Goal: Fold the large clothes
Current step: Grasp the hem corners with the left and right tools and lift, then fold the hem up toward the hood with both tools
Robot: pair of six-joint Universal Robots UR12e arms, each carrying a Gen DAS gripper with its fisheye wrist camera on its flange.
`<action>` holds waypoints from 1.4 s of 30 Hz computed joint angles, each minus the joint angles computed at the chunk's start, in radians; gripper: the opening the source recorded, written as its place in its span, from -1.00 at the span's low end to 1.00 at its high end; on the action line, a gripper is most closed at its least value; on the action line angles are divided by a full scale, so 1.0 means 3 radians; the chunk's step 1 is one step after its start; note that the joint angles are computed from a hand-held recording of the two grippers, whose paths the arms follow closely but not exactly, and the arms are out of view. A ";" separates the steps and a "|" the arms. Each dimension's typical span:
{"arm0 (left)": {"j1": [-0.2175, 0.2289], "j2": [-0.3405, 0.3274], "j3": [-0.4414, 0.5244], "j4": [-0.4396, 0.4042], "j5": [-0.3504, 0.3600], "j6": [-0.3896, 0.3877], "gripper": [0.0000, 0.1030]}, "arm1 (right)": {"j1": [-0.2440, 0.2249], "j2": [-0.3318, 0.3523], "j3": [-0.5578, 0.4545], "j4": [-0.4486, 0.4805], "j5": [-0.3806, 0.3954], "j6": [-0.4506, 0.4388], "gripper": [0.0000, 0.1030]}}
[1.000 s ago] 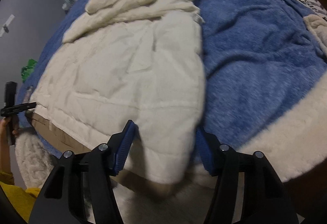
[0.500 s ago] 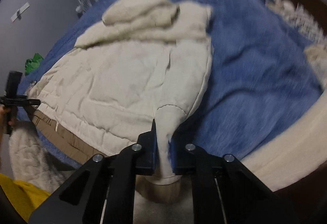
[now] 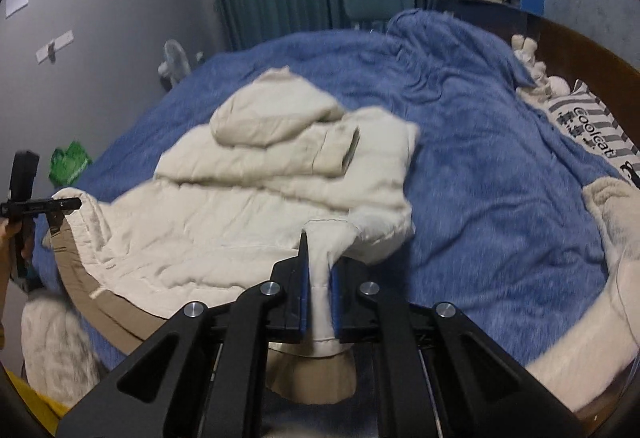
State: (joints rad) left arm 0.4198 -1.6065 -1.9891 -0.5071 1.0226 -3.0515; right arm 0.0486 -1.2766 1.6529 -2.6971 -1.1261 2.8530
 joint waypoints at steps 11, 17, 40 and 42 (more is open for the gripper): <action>-0.0278 -0.0644 0.0736 0.0942 0.0961 -0.0245 -0.79 | 0.0239 0.0708 -0.0882 -0.0686 -0.0532 0.0740 -0.84; -0.0319 -0.1022 0.1204 0.0785 0.1166 -0.0405 -0.77 | 0.0318 0.1197 -0.1529 -0.0580 -0.0749 0.1232 -0.82; -0.0485 -0.1798 0.1876 0.0398 0.1735 0.0017 -0.72 | 0.0495 0.2036 -0.2569 0.0163 -0.1424 0.0829 -0.70; -0.0487 -0.1779 0.1868 0.0358 0.1740 -0.0029 -0.67 | 0.0511 0.2014 -0.2548 0.0143 -0.1465 0.0755 -0.68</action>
